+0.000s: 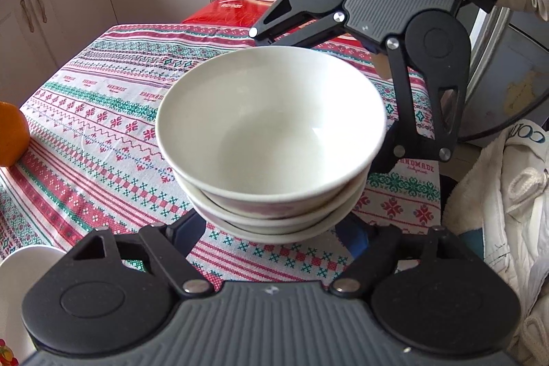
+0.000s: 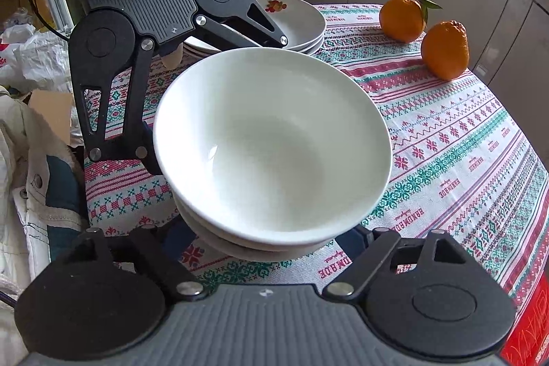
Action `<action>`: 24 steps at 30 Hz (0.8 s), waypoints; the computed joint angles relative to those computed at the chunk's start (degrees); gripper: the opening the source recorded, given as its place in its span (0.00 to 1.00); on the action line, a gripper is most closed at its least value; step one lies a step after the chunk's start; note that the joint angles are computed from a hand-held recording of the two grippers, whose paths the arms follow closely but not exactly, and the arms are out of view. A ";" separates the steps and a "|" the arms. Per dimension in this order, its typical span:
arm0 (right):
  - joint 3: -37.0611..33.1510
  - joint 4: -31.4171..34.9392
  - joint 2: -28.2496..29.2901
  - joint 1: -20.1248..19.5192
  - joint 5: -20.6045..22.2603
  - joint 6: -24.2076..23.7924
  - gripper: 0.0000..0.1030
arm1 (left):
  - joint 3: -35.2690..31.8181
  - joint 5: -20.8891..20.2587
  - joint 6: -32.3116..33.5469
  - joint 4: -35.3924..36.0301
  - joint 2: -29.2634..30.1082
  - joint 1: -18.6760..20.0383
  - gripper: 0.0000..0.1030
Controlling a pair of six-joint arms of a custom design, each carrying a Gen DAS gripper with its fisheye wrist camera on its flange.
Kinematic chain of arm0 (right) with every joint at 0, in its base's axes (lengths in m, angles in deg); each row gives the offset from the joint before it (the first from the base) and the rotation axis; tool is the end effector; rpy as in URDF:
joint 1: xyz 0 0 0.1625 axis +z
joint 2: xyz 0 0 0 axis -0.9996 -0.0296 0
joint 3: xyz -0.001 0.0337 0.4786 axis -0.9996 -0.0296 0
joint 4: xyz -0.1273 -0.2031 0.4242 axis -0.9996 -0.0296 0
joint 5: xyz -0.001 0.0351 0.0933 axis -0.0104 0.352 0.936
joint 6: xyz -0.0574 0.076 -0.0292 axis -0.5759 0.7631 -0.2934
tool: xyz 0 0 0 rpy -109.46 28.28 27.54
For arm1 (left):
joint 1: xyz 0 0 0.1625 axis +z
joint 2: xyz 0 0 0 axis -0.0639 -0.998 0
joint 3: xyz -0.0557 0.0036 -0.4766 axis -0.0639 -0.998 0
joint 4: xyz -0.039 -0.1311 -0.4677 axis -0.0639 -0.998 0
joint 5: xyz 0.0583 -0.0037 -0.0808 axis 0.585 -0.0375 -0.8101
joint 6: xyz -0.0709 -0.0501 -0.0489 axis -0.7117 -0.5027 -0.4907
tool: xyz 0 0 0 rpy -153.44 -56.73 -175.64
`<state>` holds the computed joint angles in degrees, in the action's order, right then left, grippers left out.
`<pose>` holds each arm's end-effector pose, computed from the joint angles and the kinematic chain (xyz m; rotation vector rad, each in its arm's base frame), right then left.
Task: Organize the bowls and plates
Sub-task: 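Lift the bowl stack with both tools and lower it onto the plate stack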
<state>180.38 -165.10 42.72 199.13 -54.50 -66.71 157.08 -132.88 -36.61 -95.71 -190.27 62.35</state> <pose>0.2055 -0.2655 -0.0262 1.5203 -2.2765 0.1427 0.0063 -0.2922 0.1555 1.8418 2.2311 -0.0234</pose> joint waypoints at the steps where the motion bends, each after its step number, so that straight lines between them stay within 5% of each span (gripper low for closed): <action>1: 0.08 -0.18 0.04 0.02 0.04 0.02 0.86 | -0.13 -0.01 0.05 0.09 0.24 -0.03 0.79; 24: -0.91 3.93 -2.40 2.74 -0.86 2.14 0.85 | -0.10 -0.62 -0.34 2.92 -4.12 -0.41 0.77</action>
